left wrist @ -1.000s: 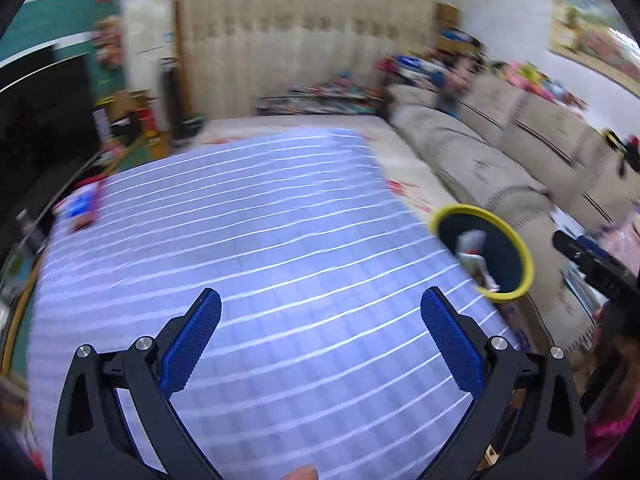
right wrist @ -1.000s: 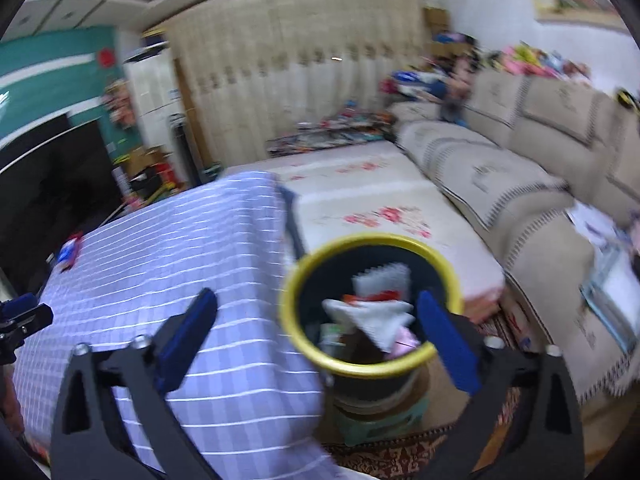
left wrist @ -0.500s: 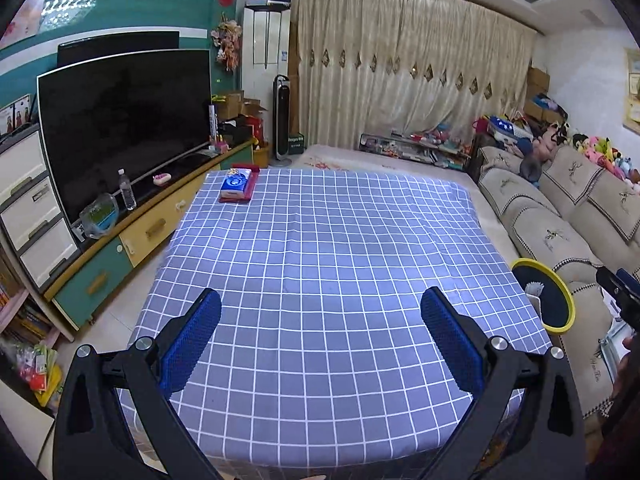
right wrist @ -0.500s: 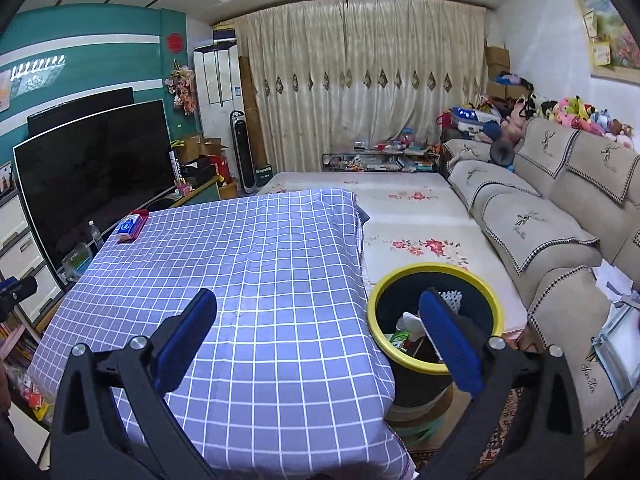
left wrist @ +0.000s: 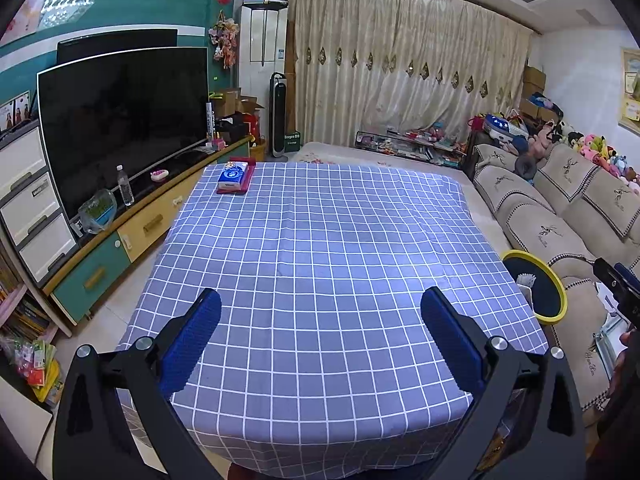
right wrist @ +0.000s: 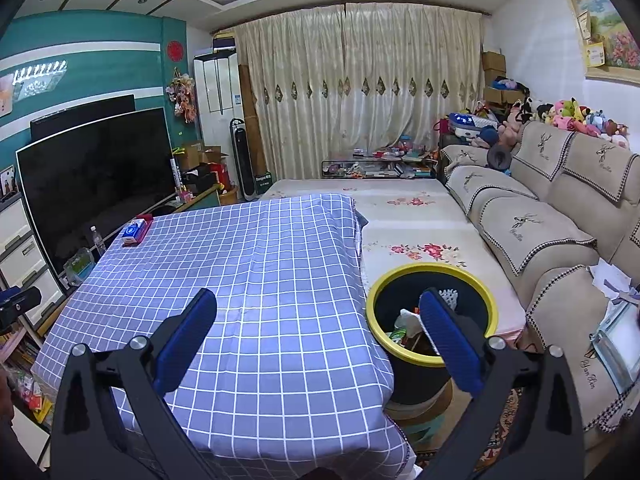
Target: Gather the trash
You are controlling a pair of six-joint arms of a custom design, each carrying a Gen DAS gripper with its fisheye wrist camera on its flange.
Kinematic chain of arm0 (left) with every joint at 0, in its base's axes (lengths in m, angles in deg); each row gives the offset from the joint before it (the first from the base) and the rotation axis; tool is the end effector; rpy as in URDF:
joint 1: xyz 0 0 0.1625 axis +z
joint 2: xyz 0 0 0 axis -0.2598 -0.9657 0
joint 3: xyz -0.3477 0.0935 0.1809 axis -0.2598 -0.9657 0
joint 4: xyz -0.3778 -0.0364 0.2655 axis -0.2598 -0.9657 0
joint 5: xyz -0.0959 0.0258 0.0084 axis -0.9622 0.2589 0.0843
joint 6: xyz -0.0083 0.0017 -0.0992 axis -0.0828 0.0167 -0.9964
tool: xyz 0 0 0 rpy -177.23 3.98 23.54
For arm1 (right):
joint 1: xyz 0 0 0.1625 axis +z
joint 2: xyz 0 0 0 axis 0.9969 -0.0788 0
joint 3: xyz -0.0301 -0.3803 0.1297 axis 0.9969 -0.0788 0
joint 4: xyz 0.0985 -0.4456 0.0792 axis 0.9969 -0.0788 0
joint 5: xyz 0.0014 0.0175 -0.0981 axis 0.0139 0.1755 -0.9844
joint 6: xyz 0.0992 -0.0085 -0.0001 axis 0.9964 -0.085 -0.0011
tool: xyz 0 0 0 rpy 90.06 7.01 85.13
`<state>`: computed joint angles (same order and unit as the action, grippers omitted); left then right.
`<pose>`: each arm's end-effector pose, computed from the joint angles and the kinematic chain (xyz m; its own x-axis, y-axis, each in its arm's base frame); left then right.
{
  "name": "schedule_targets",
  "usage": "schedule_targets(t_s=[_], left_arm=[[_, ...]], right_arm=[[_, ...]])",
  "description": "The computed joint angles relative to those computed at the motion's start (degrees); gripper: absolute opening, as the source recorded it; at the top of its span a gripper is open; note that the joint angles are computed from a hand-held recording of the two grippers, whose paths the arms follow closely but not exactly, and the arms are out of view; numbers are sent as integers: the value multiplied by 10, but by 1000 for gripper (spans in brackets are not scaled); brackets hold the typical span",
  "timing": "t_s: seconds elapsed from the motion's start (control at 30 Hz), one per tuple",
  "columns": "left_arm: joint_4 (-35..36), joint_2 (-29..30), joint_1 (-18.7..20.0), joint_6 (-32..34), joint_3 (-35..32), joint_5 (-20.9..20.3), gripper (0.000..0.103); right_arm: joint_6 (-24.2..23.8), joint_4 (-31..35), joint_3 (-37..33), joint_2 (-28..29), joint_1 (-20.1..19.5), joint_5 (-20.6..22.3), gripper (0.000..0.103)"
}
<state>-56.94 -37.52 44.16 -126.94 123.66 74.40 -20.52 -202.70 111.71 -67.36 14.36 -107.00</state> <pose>-0.3640 -0.4651 0.1235 -0.7151 -0.3222 -0.6203 0.4126 0.5218 -0.7466 0.1935 -0.5025 0.3505 -0.7251 -0.2570 0.6388 -0.6736 0.4574 -0.5806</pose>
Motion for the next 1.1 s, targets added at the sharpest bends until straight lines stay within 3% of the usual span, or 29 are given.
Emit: schedule_targets(t_s=[0.17, 0.53, 1.1], left_arm=[[24, 1, 1, -23, -5, -3, 98], [-24, 5, 17, 13, -1, -12, 98], [-35, 9, 22, 27, -3, -7, 98]], right_arm=[[1, 8, -6, 8, 2, -2, 97], [6, 14, -18, 23, -2, -6, 97], [5, 16, -21, 23, 0, -4, 97]])
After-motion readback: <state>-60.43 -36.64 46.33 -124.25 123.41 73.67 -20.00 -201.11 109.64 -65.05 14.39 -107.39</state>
